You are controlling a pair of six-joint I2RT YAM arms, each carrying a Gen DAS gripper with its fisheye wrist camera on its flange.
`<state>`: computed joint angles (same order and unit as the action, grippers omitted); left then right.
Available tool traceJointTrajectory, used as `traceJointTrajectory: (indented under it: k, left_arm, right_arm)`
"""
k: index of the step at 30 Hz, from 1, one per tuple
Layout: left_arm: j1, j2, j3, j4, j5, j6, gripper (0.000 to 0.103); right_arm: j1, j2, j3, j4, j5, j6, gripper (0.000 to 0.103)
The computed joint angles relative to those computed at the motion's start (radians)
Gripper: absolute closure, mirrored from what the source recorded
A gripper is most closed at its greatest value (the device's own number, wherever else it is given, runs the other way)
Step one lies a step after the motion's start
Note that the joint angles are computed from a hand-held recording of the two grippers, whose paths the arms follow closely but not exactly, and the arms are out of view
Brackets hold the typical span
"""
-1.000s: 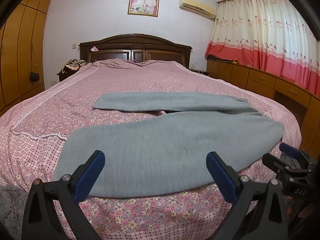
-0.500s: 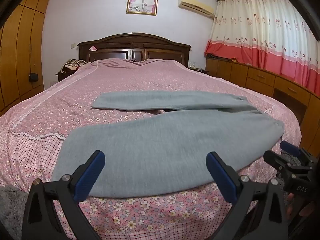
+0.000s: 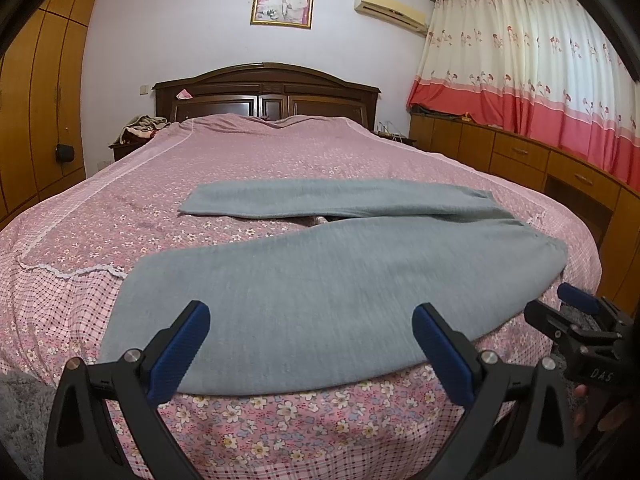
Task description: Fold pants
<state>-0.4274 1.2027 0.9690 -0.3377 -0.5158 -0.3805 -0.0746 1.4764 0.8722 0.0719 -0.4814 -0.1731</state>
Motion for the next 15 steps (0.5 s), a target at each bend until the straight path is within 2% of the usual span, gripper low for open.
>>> traceJointTrajectory:
  k: [15]
  left_arm:
    - [0.011, 0.003, 0.006, -0.006, 0.021, -0.006, 0.0]
  right_arm:
    - [-0.021, 0.027, 0.019, -0.002, -0.015, 0.017, 0.0]
